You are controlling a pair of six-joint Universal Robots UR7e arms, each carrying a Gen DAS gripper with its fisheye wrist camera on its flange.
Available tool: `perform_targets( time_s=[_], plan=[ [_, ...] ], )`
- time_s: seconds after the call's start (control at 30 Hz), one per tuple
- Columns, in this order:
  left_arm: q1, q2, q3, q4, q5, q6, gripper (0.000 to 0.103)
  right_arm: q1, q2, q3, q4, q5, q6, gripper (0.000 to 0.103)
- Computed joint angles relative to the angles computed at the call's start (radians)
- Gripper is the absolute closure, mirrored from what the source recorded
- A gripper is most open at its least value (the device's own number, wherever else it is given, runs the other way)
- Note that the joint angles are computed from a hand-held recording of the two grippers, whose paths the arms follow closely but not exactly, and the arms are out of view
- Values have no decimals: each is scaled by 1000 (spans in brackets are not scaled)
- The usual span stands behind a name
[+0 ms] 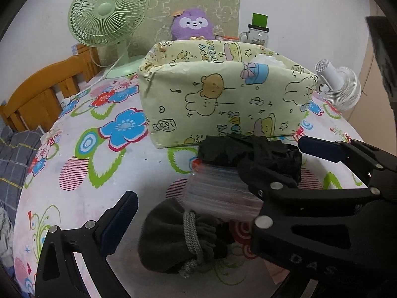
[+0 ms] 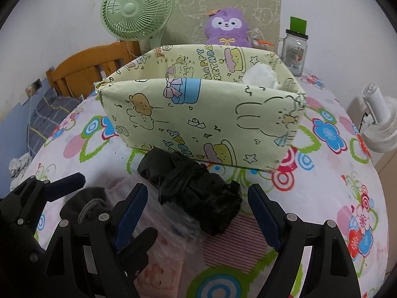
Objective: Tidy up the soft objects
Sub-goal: 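Grasp the black plastic bundle with the right tool while the left tool grasps the grey pouch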
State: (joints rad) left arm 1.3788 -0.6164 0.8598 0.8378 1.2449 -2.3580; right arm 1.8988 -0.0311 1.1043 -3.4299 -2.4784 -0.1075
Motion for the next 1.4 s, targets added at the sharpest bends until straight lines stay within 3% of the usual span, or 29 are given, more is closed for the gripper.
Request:
perform_targets(
  time_s=[0.23, 0.53, 0.67, 0.83, 1.1, 1.23, 1.4],
  plan=[
    [5, 28, -49, 22, -18, -14, 0, -16, 18, -54, 64, 10, 10, 19],
    [9, 56, -93, 48, -22, -33, 0, -17, 50, -105, 48, -12, -38, 48],
    [10, 43, -71, 32, -27, -29, 0, -14, 54, -110, 44, -18, -47, 54],
    [16, 31, -67, 28, -36, -44, 1, -7, 59, -109, 26, -24, -48, 54],
    [22, 2, -28, 16, -20, -43, 16, 10, 59, -99, -3, -32, -49, 54],
    [29, -6, -20, 40, 21, -41, 37, 18, 57, -91, -15, -39, -50, 54],
    [23, -30, 23, 14, 24, -30, 48, 28, 59, -86, -23, -48, -51, 54]
  ],
)
